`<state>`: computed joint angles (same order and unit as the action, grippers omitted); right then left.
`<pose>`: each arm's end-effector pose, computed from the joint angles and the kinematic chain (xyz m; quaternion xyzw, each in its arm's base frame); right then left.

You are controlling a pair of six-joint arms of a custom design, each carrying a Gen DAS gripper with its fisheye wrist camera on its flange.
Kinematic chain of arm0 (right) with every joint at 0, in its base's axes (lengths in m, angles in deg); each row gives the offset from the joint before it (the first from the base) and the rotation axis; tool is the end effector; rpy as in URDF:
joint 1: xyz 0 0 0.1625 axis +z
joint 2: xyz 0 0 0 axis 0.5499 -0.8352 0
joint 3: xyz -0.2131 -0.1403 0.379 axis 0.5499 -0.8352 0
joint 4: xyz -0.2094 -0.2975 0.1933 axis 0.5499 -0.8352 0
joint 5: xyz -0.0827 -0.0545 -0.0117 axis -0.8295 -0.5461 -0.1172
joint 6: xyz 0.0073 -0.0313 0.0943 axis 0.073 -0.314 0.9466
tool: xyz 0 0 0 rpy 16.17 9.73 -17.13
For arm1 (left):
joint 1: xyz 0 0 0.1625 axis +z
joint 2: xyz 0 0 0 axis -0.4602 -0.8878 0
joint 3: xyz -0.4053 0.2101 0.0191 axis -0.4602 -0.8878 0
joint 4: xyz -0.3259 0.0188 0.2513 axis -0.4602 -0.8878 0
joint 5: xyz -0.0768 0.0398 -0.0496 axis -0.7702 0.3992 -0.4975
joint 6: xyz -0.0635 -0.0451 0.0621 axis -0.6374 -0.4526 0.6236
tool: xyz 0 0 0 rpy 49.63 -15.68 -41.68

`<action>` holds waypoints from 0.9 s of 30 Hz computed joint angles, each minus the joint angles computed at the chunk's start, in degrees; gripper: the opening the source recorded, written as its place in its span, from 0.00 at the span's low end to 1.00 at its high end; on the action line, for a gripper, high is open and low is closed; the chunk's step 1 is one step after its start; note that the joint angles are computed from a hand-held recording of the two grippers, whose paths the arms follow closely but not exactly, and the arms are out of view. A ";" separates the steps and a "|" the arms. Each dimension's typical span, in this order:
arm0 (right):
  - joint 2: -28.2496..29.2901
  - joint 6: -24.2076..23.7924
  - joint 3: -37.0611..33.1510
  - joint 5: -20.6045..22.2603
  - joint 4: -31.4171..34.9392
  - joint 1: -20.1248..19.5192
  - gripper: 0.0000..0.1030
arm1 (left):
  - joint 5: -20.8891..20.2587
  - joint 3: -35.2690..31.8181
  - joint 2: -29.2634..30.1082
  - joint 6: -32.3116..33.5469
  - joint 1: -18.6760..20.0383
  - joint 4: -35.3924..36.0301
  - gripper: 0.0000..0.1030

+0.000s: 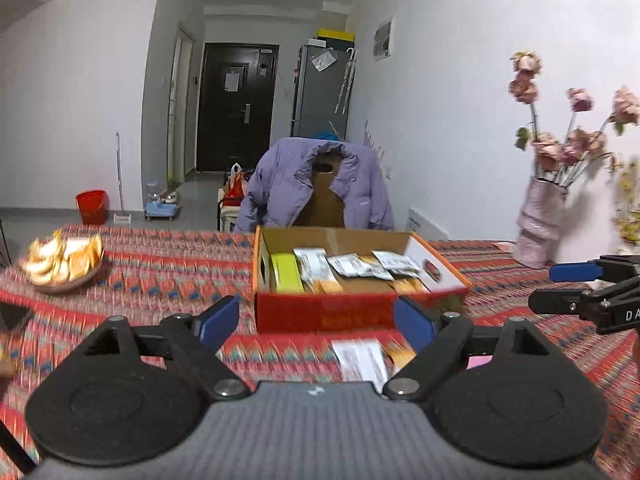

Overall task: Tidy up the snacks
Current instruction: 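Move both tools back over the snack pile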

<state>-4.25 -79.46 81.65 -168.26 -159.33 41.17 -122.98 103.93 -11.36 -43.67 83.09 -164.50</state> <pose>-0.0440 -0.6209 0.3423 0.1537 -0.7768 0.5137 0.3302 -0.3340 -0.7655 -0.0430 0.4381 0.8183 -0.3628 0.0826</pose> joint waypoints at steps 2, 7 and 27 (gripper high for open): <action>0.14 -0.99 4.66 -0.24 -6.09 0.32 0.87 | -0.22 7.11 -2.87 -0.69 -0.07 -4.70 0.85; 3.08 -1.73 13.73 -3.35 -19.80 0.48 0.92 | 1.83 20.18 -7.64 -1.99 -0.44 -10.70 0.87; 7.25 8.35 13.57 -4.59 -21.79 -1.83 0.92 | 5.25 20.26 -6.08 -0.84 -0.19 -10.33 0.87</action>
<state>3.00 -71.10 95.22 -172.85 -181.12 39.34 -117.73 124.19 -17.44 -44.51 82.90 -174.84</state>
